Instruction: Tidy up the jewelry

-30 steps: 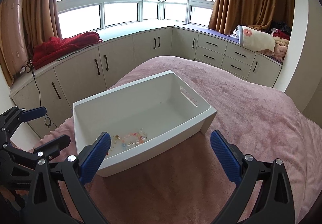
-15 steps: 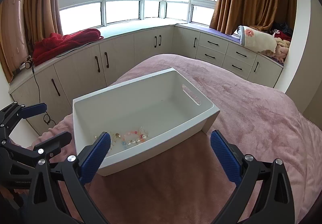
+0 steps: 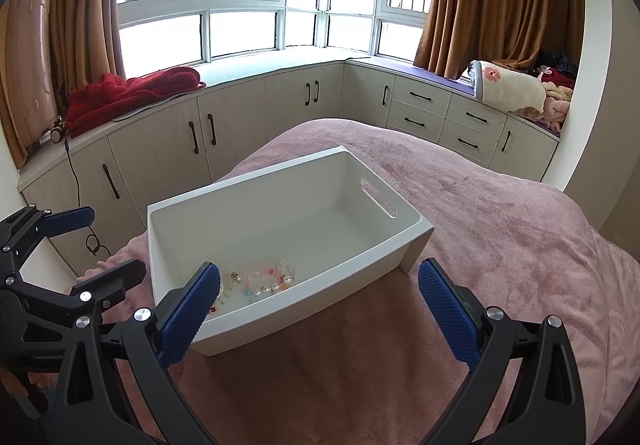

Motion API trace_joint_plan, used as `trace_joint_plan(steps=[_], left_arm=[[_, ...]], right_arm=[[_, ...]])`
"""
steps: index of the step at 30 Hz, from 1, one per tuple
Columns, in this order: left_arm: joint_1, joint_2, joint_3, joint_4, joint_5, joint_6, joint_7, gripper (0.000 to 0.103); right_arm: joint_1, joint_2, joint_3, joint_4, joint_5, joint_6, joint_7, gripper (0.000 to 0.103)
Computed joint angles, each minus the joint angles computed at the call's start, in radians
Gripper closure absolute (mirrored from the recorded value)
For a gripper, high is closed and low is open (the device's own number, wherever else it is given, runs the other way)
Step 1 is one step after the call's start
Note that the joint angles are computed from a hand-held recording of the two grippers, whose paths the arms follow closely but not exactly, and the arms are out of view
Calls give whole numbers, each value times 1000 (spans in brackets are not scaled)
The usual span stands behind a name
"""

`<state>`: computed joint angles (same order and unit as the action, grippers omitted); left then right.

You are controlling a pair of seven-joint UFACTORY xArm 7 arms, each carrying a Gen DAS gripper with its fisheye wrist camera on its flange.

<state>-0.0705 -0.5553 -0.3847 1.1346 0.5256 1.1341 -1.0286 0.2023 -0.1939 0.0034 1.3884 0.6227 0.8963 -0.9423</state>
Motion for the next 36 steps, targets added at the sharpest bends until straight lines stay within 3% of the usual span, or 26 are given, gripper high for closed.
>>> trace_joint_plan(steps=[36], left_arm=[[-3, 4, 1, 8, 14, 22, 8, 9]], right_arm=[[-2, 3, 5, 5, -27, 26, 0, 5]])
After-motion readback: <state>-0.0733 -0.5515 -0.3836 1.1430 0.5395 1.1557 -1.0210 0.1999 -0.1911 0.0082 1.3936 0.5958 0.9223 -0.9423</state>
